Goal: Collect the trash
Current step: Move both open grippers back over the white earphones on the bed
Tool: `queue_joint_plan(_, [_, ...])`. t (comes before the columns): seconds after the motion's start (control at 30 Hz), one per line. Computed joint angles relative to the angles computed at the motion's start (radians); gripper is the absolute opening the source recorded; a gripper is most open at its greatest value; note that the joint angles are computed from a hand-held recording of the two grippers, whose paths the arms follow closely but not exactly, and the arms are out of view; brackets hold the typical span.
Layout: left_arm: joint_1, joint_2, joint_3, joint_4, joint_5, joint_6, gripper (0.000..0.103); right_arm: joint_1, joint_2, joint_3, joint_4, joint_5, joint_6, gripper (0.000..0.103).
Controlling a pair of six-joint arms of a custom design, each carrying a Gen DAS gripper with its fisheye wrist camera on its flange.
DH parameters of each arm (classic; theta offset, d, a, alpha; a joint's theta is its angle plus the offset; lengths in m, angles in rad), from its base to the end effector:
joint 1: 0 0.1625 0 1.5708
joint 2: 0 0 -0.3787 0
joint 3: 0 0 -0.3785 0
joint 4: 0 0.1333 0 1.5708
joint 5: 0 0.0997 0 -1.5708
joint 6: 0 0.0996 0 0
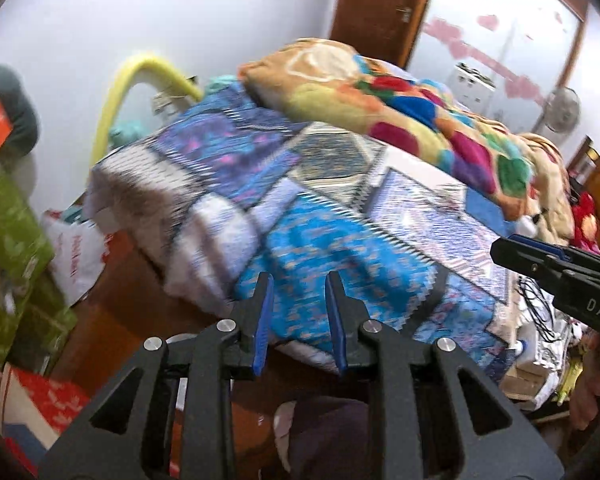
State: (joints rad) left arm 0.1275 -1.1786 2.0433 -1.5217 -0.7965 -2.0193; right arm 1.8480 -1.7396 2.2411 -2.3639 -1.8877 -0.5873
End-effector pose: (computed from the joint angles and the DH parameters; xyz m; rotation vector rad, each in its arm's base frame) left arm -0.3658 -0.2515 0.1020 -0.1978 2.1874 -1.0359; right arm 0.2054 -0.3481 0.2919 1.0999 -2.5390 0.3331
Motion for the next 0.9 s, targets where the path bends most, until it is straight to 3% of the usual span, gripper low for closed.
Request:
queue_joint_plan(0.13, [0.066,0.081,-0.043,-0.154,0.056,0.167,0.031,-0.066,-0.009,-0.036,-0.015,-0.015,-0.011,0.030])
queue_joint_plan(0.37, [0.175,0.220,-0.117,-0.434,0.100,0.440,0.050,-0.178,0.018,-0.107,-0.033,-0.040,-0.020,0.030])
queue_joint_plan(0.57, [0.285,0.344,-0.194,-0.663,0.084,0.654,0.051,-0.253,0.085,-0.172,-0.076,-0.060,-0.056,0.030])
queue_joint_plan(0.9, [0.431,0.514,-0.371,-0.803,0.056,0.932,0.051,-0.329,0.231,-0.274,-0.176,-0.053,-0.108,0.030])
